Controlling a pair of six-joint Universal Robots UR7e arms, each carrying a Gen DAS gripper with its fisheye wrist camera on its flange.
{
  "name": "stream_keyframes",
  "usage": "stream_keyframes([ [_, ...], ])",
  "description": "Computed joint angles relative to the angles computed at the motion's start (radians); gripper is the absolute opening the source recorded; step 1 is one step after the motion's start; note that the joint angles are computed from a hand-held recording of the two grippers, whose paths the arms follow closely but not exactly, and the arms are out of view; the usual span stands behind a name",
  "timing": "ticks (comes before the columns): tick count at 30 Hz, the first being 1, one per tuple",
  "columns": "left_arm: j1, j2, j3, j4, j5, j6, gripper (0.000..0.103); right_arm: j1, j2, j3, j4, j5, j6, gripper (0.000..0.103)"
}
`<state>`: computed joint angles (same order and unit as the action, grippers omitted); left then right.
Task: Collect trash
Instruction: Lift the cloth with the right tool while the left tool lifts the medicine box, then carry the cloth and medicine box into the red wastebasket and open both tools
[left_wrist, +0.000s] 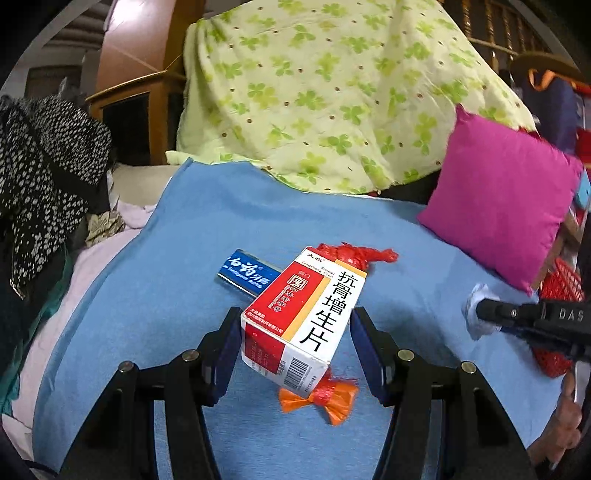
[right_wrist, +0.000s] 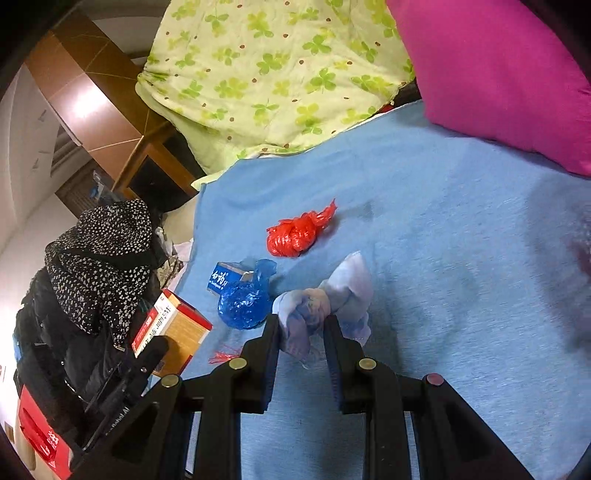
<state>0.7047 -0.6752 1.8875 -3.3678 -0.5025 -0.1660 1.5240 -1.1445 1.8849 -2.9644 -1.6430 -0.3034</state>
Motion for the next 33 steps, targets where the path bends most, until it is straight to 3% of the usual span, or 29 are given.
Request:
stream_keyframes([
  [7,-0.012,0.036,-0.033,0.003,-0.005,0.033,0.061,-0.015,-0.033,0.016,-0.011,0.006,-0.012,0.026],
  [20,-0.013,0.093,-0.113,0.161,-0.041,-0.010,0.061,-0.045,-0.083,0.029,-0.024,0.006,-0.036,0.026],
  [33,-0.027,0.151,-0.182,0.238,-0.084,-0.012,0.061,-0.073,-0.125,0.041,-0.030,0.024,-0.069,0.026],
])
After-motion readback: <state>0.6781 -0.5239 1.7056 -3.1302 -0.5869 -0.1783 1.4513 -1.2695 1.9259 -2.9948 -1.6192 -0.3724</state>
